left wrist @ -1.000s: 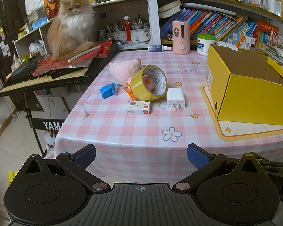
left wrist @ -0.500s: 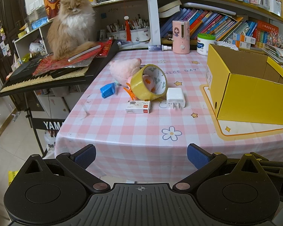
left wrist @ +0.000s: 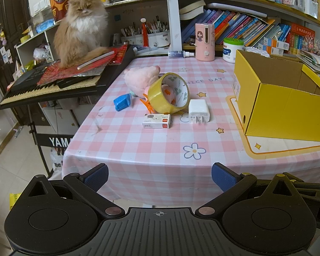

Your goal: Organize objects

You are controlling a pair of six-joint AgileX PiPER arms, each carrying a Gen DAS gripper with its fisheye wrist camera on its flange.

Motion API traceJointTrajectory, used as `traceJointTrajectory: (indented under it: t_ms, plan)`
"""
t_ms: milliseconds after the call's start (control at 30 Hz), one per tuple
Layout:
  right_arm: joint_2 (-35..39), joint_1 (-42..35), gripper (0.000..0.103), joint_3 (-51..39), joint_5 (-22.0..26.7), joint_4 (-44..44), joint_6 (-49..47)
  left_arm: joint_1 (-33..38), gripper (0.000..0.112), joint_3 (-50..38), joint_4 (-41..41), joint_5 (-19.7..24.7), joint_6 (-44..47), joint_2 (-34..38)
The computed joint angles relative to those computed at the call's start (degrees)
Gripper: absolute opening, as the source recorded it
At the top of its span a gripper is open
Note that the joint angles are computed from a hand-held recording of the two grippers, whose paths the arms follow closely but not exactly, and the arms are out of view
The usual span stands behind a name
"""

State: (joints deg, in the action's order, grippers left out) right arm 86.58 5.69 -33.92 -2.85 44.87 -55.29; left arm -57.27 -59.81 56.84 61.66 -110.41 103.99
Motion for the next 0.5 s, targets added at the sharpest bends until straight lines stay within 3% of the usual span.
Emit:
traceJointTrajectory:
  t_ms: [500]
  plan:
    - [0.0,0.6,0.103,0.1,-0.4,3.9,-3.5,0.0,0.103,0.2,0.0,-0.1,-0.2,-0.1]
